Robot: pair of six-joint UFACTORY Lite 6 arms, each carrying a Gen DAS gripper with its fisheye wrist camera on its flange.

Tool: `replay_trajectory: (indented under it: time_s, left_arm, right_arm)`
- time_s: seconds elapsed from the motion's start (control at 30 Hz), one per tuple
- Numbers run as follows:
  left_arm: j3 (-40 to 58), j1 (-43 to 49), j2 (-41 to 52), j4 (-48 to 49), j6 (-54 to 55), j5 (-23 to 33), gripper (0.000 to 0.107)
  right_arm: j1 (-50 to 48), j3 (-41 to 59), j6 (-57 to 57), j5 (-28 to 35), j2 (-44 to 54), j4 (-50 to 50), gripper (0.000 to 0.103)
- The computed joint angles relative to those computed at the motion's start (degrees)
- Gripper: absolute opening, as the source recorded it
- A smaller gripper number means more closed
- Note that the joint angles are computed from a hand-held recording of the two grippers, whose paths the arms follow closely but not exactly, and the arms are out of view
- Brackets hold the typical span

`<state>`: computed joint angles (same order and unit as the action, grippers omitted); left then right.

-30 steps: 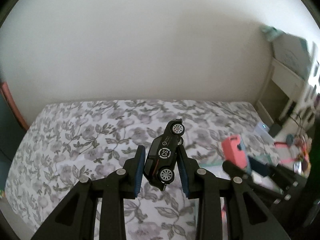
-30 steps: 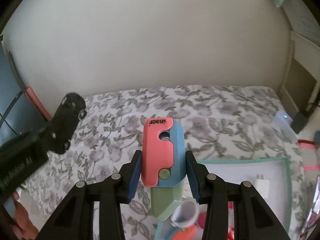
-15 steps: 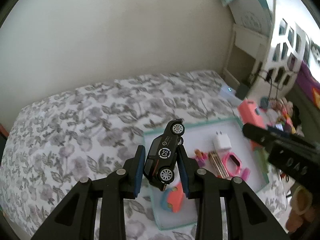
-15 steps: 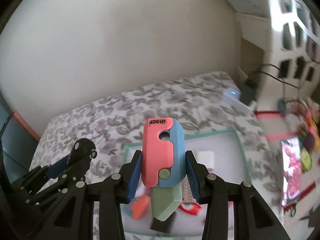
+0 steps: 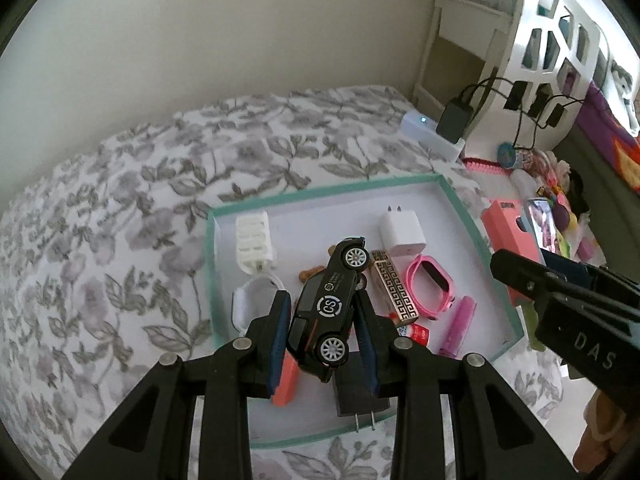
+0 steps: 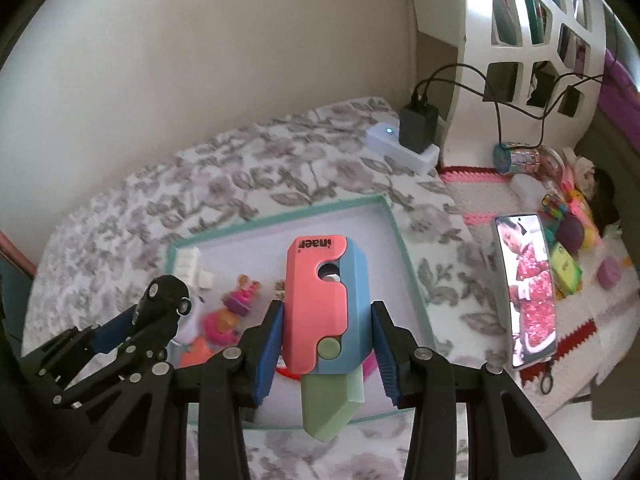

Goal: Organize rigid objects
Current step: 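Carry the toy car with the left gripper while the right gripper carries the case to the tray, then lower and release the toy car in the tray with the left gripper while the right gripper releases the case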

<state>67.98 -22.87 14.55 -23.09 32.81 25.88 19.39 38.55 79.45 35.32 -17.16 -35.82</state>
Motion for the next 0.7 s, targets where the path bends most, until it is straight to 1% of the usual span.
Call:
replay_trajectory:
  time_s: [0.1, 0.27, 0.4, 0.7]
  left_arm:
    - [1.08, 0.08, 2.39, 1.30, -2.01, 0.01, 0.033]
    - [1.74, 0.45, 4.66, 0.91, -1.68, 0.15, 0.033]
    - [1.60, 0.17, 5.75, 1.42, -1.59, -0.70, 0.033]
    - [2.24, 0.27, 7.36, 0.01, 0.31, -0.70, 0.033]
  right_arm:
    - [-1.70, -0.78, -1.86, -2.63, 1.98, 1.22, 0.045]
    - [-4.95, -0.73, -6.91, -7.80, 8.51, 5.84, 0.045]
    - [-5.04, 0.02, -8.53, -8.86, 11.51, 7.20, 0.045]
    - [-4.18, 1.79, -8.31, -8.58, 14.99, 6.65, 0.045]
